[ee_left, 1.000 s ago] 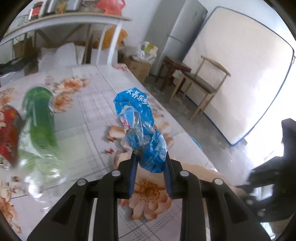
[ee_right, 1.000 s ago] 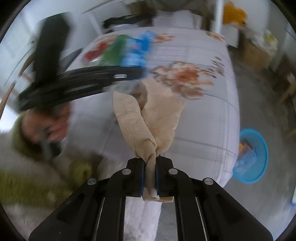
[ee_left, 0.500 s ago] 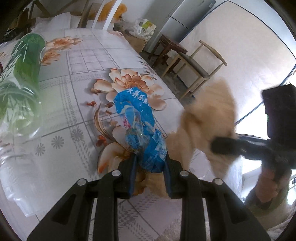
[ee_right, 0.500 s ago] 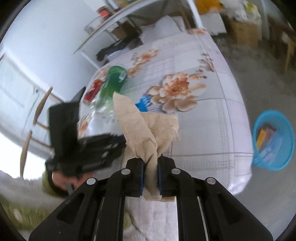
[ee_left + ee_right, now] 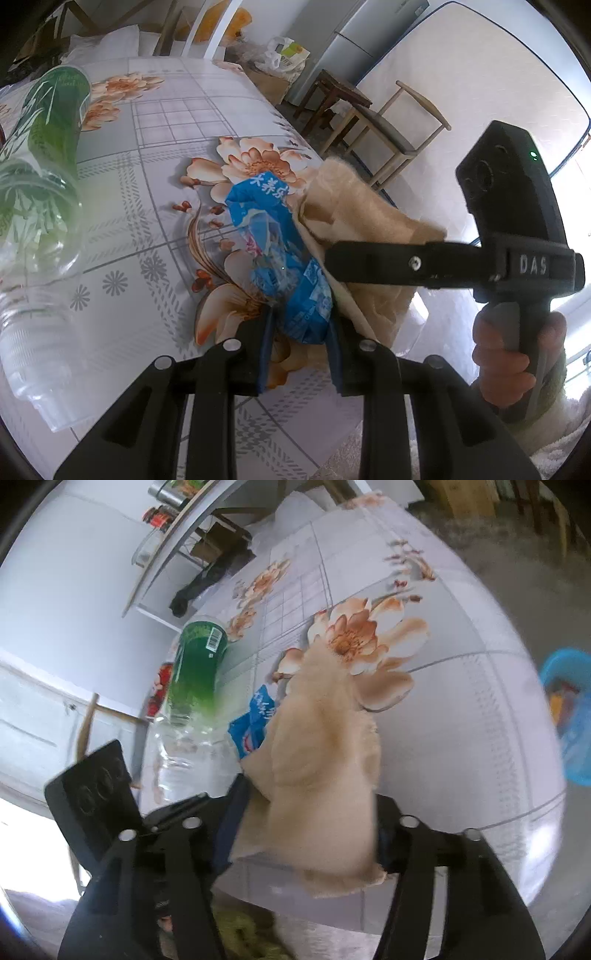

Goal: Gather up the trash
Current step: 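Carry the towel and wrapper from the table toward the blue wastebasket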

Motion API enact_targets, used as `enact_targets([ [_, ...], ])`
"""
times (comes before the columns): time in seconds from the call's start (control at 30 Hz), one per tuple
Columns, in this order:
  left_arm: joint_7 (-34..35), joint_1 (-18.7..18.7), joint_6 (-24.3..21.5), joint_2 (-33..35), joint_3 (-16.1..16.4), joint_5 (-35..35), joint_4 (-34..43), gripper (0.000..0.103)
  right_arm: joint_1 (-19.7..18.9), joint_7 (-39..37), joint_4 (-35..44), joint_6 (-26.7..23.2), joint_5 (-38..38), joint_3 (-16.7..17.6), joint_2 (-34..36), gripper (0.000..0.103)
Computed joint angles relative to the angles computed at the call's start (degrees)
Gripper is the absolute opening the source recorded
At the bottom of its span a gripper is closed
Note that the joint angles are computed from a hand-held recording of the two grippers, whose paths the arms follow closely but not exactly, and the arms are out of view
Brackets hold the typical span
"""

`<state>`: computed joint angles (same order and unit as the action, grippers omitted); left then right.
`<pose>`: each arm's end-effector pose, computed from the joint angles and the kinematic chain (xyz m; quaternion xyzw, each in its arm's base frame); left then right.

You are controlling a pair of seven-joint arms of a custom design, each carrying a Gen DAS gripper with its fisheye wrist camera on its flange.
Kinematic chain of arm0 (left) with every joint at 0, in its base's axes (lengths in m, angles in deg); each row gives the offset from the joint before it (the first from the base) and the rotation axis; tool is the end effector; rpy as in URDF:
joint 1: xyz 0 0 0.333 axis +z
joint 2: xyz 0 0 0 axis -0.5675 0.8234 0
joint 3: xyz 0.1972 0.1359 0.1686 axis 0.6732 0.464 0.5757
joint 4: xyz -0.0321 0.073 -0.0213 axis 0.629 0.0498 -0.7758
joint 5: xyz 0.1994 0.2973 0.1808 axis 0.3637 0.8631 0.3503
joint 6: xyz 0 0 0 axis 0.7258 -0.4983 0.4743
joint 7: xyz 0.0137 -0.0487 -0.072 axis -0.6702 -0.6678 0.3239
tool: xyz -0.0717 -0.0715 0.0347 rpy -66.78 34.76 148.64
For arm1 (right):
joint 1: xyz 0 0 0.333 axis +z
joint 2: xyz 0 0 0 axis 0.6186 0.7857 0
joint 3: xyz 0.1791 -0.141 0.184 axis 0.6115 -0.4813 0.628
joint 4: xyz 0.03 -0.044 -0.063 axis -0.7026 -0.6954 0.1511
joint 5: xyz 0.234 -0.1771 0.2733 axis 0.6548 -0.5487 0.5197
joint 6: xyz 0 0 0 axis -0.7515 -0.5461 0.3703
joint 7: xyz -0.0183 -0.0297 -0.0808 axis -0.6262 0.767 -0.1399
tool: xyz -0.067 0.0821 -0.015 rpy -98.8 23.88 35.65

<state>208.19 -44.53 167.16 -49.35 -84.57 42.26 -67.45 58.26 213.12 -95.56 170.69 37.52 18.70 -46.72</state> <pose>0.5693 -0.2687 0.5319 0.3967 -0.8358 0.3616 0.1154 0.5689 0.2892 0.5469 -0.5237 0.7749 0.0794 0.3450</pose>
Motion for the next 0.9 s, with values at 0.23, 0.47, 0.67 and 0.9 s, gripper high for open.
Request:
enact_targets([
  [0.23, 0.78, -0.12, 0.58, -0.44, 0.03, -0.26, -0.78, 0.024, 0.20, 0.55, 0.64, -0.88, -1.78, 0.08, 0.21, 0.061],
  [0.47, 0.80, -0.20, 0.76, -0.63, 0.11, -0.36, -0.94, 0.024, -0.15, -0.74, -2.83, 2.54, 3.87, 0.09, -1.34, 0.038],
  [0.67, 0.29, -0.42, 1.12, -0.59, 0.05, 0.34, -0.45, 0.024, 0.17, -1.29, -7.76, 6.09, 7.71, -0.40, -4.36, 0.010],
  [0.9, 0.66, -1.17, 0.41, 0.94, -0.80, 0.63, 3.04, 0.024, 1.11, 0.44, -17.26, 13.67, 8.84, -2.16, -12.42, 0.006],
])
